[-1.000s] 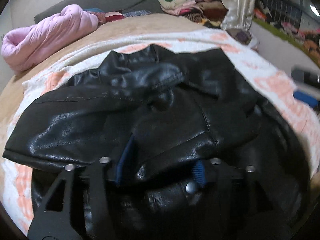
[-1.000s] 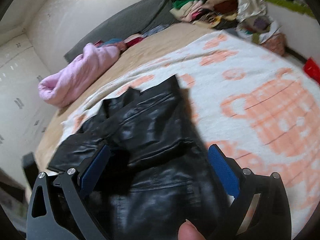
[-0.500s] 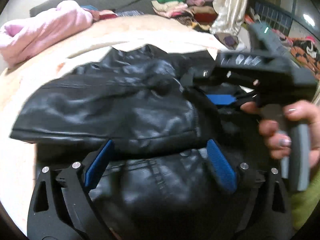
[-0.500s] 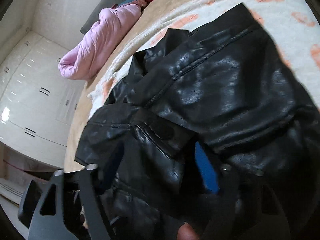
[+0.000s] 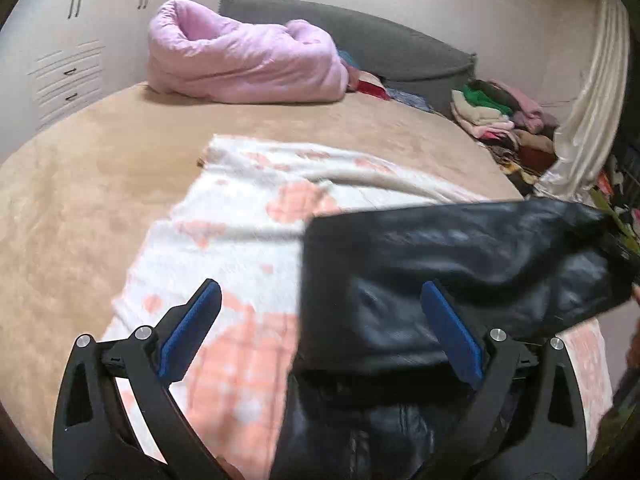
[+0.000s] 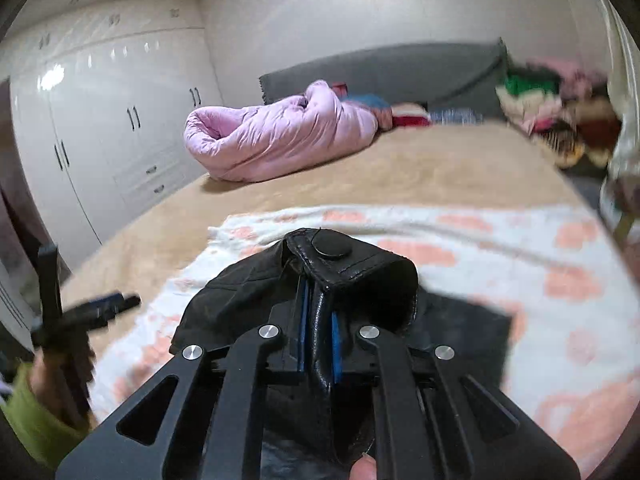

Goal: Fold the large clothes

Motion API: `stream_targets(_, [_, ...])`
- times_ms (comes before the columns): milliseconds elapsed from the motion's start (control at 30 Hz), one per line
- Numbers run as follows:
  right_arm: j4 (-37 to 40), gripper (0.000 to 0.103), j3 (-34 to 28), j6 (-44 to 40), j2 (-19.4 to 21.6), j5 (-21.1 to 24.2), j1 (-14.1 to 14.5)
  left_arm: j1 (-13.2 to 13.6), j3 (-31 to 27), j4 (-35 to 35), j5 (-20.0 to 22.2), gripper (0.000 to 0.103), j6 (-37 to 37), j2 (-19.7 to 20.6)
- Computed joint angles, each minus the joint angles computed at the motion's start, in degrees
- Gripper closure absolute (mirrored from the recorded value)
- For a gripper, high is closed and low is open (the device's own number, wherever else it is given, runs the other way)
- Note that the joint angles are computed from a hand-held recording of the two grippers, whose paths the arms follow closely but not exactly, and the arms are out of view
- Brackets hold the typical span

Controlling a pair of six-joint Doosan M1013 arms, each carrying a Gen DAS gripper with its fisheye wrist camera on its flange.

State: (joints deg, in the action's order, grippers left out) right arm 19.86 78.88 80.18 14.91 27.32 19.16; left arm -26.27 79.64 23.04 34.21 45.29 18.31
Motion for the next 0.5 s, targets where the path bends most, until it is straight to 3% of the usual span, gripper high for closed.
stream_targets(100, [-7.9,0.095,-0.2,4.7,0.3,2.2,-0.7,0.5,-3.4,-6.3,0.5,0.01,5.5,2.7])
stream_targets(167, [-8.2,0.094,0.1,5.4,0.9,3.8,-1.3,0.7,-5.2,-12.9,1.1,0.01,10.8,4.4])
stream_targets(200, [-9.6,0.094,0.3,6.8,1.2,4.6,-1.5,0.8,-6.0,-16.4,1.5,0.016,13.6,5.4])
stream_targets(333, [-12.3,0.09,1.8,10.3,2.0,5.5,-1.6,0.5,-10.4,-24.6,6.4,0.067,20.9,9.8])
stream_targets(400, [-11.9,0.086,2.5,11.0,2.1,5.8,-1.9,0.7,-11.9,-27.7,9.0,0.077,23.0,11.4])
stream_targets(500, [-12.4,0.079,3.0,11.8,2.4,6.6,-2.3,0.4,-12.6,-26.9,11.8,0.079,23.5,12.9])
